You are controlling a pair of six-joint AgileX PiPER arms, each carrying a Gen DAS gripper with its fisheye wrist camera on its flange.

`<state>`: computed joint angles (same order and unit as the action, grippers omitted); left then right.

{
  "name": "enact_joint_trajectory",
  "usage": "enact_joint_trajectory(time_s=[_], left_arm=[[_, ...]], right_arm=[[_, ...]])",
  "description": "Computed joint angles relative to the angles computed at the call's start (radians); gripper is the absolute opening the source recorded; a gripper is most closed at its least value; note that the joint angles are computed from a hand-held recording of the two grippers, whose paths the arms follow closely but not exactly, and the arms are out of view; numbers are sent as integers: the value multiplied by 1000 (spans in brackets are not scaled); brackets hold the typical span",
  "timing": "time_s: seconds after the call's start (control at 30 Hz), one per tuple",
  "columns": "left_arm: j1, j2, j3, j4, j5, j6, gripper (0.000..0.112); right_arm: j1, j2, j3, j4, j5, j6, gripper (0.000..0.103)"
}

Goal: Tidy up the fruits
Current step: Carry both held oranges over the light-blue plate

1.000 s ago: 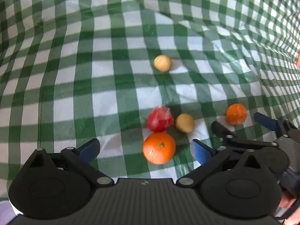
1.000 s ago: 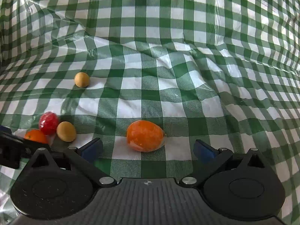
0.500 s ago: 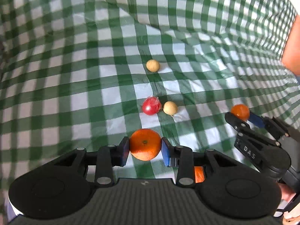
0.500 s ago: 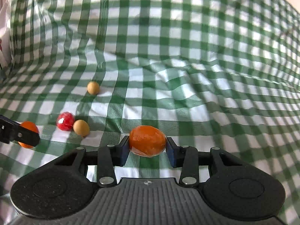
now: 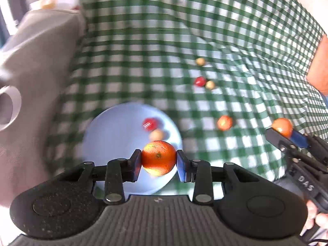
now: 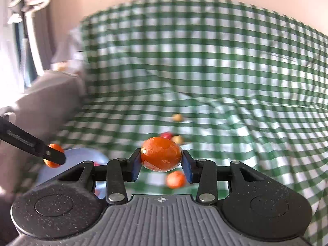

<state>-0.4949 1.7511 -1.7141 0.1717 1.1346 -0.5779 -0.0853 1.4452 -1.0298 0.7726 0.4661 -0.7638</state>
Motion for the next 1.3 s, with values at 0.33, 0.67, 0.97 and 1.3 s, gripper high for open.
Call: enact_joint_trajectory(time_s=[0.33, 0.67, 0.97, 1.3], left_arm=[[-20, -463, 447, 88, -12, -167, 40], [-91, -610, 562, 148, 4, -271, 40], [-102, -622, 566, 149, -14, -277, 40], [-78, -612, 570, 139, -24, -265, 40]], right_arm=[[260, -302, 53, -303, 148, 369, 43], [544, -420, 87, -620, 179, 724, 43], [600, -447, 97, -716, 191, 825, 43], [575, -422, 90, -675, 189, 775, 43]])
